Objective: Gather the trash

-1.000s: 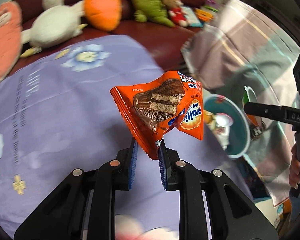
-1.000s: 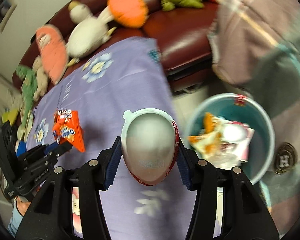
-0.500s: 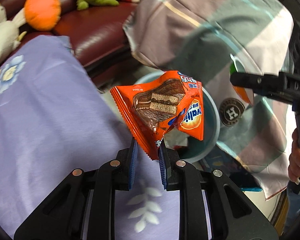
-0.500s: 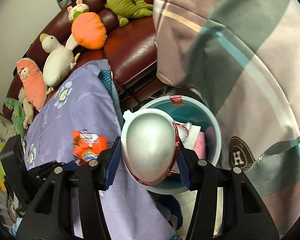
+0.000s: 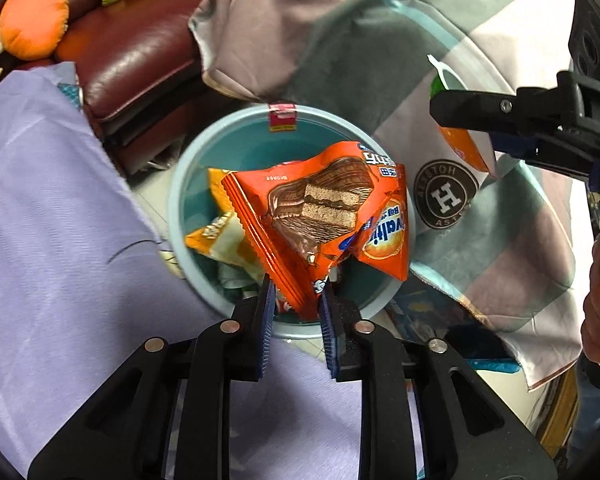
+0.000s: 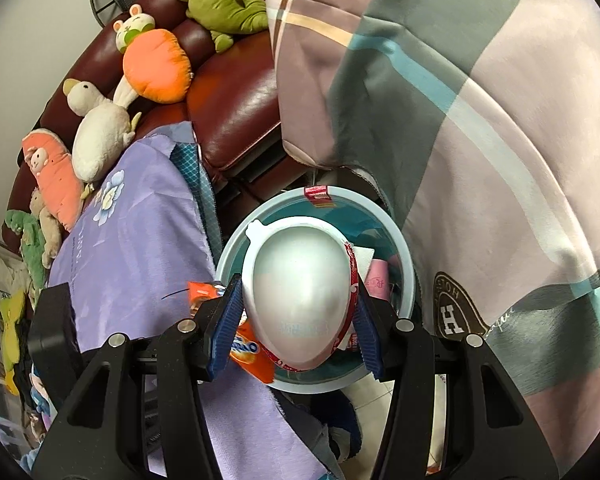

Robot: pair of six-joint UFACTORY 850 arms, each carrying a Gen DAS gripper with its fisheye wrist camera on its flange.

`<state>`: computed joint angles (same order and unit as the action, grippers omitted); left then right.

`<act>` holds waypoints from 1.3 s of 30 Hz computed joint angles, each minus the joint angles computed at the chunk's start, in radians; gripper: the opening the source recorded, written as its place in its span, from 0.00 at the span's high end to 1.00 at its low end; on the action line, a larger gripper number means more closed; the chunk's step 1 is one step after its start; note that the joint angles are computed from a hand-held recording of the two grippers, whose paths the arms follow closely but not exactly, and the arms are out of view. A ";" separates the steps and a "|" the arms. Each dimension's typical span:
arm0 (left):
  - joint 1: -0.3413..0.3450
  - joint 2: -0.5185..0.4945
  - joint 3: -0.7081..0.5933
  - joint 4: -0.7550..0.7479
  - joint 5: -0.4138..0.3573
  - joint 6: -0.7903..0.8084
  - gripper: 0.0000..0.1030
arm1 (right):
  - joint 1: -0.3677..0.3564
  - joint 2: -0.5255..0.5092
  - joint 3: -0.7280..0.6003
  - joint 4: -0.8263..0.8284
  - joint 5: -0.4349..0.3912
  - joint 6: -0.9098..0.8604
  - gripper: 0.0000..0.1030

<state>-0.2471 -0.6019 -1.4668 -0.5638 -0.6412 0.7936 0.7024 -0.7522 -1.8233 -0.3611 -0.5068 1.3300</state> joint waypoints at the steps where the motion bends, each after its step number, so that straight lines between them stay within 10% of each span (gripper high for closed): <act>1: -0.002 -0.003 -0.002 0.001 0.000 -0.004 0.74 | -0.002 0.000 0.002 0.003 0.002 0.001 0.52; 6: -0.005 0.020 0.024 0.002 0.055 -0.001 0.25 | -0.004 -0.002 0.003 0.010 -0.003 0.005 0.52; 9: 0.001 0.036 0.036 -0.006 0.073 0.009 0.16 | -0.004 -0.008 -0.009 0.018 -0.015 -0.006 0.52; 26: 0.079 0.111 0.091 0.008 0.094 -0.035 0.07 | 0.027 -0.124 -0.222 0.089 -0.144 -0.146 0.51; 31: 0.110 0.128 0.108 0.010 0.103 -0.050 0.07 | 0.033 -0.177 -0.307 0.125 -0.179 -0.187 0.29; 39: 0.140 0.163 0.134 -0.001 0.118 -0.053 0.04 | 0.054 -0.202 -0.379 0.081 -0.252 -0.158 0.21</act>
